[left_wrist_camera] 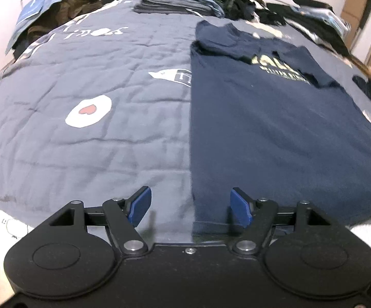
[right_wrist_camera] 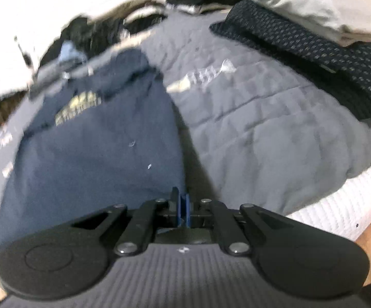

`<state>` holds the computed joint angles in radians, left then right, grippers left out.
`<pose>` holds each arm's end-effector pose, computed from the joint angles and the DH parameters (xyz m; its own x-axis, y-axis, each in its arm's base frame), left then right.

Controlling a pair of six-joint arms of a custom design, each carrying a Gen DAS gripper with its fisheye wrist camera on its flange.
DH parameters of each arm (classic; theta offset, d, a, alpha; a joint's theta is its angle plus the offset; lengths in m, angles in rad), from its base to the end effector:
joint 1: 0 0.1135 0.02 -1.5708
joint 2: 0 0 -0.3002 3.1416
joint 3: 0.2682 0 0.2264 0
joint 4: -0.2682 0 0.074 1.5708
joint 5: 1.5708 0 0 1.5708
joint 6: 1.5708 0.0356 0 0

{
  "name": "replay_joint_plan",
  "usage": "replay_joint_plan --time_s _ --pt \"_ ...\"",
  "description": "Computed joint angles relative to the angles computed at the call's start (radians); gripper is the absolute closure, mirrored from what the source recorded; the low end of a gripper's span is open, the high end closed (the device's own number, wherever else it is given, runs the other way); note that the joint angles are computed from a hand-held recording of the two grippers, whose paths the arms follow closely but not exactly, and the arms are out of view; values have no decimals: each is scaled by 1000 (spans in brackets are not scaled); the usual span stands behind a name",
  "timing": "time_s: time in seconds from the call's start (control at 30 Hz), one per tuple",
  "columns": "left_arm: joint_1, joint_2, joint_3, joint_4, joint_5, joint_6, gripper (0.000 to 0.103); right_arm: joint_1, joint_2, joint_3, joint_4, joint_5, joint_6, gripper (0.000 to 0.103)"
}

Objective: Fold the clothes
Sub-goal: 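Grasp the shirt hem with the right gripper while the left gripper grasps it too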

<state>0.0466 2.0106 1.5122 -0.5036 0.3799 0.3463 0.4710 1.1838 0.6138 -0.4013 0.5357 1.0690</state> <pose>0.4261 0.0067 0.2433 -0.7386 0.2811 -0.6127 0.4327 0.8947 -0.1111 0.1703 0.0663 0.2378 -0.4710 0.6062 -0.6409 0.5808 0.7599 0.2920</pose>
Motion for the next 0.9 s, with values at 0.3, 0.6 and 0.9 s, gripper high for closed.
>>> replay_joint_plan --time_s 0.3,0.6,0.9 --pt "-42 36 28 -69 -27 104 41 -9 46 23 -21 -64 -30 100" --pt "-45 137 160 -212 4 79 44 -41 75 26 1 -78 -34 99" --pt "14 146 325 -411 169 113 97 -118 -107 -9 22 -209 19 100"
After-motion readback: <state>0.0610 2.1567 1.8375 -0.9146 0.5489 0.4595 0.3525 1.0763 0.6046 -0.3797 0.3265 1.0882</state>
